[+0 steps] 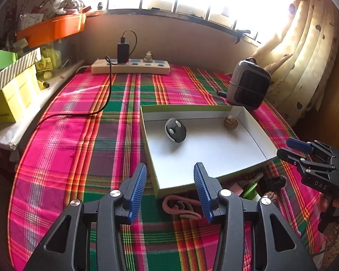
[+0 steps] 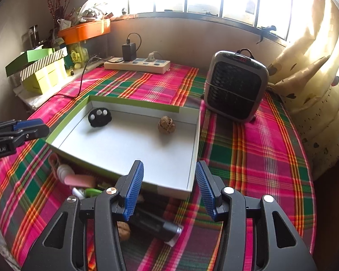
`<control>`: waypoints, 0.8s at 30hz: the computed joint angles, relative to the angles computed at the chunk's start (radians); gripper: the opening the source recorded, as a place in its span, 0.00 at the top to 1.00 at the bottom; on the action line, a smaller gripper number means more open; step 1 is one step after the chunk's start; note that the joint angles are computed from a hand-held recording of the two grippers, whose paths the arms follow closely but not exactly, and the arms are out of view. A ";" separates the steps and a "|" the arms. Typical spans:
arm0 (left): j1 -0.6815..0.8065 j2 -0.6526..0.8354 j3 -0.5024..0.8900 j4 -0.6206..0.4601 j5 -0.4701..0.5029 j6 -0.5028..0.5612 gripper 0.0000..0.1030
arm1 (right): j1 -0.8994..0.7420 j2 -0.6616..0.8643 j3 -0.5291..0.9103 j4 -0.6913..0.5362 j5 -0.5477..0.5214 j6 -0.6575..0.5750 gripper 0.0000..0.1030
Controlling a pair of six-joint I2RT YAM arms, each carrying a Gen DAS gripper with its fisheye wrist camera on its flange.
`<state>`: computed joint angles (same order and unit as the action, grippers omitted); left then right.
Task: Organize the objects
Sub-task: 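Withdraw both tools from the box toward the remaining objects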
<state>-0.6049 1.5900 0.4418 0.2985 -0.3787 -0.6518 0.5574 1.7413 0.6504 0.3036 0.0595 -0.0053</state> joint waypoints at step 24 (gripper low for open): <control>-0.079 0.066 -0.059 0.072 0.089 -0.111 0.56 | -0.062 0.014 -0.167 0.129 -0.138 -0.072 0.52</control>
<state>-0.6837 1.6556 0.3831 0.3703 -0.2895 -0.7626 0.4958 1.7551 0.4839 0.4328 -0.0790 -0.0775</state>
